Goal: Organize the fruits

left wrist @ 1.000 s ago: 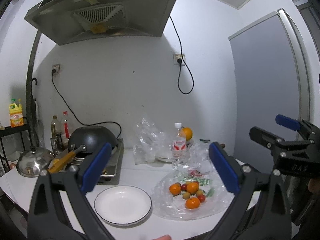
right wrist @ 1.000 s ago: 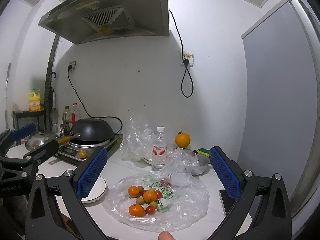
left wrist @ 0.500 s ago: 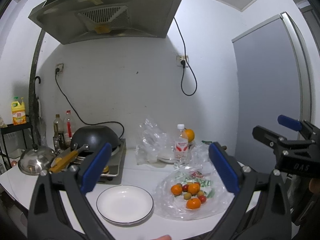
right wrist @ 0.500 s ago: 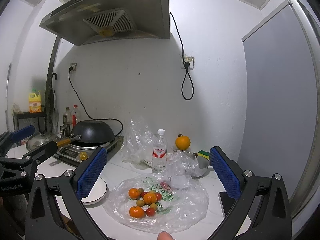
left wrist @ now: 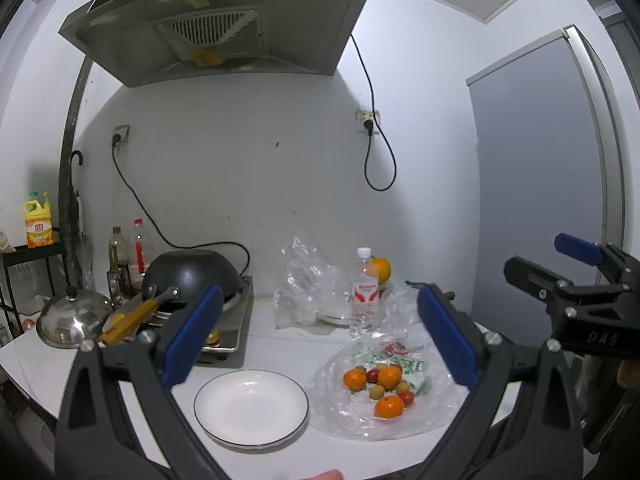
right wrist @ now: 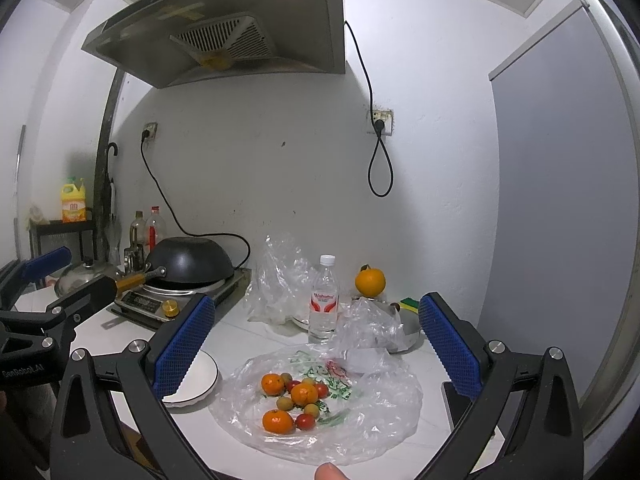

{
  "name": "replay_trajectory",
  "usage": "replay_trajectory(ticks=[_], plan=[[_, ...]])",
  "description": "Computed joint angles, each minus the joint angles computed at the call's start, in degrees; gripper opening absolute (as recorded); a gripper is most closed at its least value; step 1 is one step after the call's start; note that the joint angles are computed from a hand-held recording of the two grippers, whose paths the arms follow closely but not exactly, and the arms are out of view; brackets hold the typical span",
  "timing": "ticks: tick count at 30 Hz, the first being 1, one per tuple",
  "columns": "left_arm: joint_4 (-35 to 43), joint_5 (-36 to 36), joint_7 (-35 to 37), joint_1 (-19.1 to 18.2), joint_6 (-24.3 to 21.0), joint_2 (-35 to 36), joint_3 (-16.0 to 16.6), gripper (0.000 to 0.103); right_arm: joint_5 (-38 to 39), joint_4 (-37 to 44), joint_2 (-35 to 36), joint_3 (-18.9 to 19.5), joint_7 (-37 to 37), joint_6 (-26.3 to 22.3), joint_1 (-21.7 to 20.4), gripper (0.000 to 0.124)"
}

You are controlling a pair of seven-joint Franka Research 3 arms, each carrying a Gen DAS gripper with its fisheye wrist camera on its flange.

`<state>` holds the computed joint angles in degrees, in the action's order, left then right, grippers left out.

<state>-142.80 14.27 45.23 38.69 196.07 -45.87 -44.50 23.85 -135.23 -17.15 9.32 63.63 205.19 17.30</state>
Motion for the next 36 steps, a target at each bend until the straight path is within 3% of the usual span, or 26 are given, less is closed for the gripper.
replay_trajectory(ticks=[5,24,36], plan=[[-0.2,-0.2,-0.1,-0.1,0.1,-0.1,0.2,0.099,-1.6,-0.1,0.2,-1.2,1.4,0.1,0.9,0.103],[1.7,1.4,0.0,-1.3,-2.3,3.7,0.6,0.099,-0.7,0.8,0.7,0.3,-0.3,-2.7,-1.0,0.103],[7.7,7.6,-1.0,1.8,-7.8,14.4,-5.1,0.099,3.3,4.7,6.2,2.3,-3.1,-8.4,-6.2,0.103]])
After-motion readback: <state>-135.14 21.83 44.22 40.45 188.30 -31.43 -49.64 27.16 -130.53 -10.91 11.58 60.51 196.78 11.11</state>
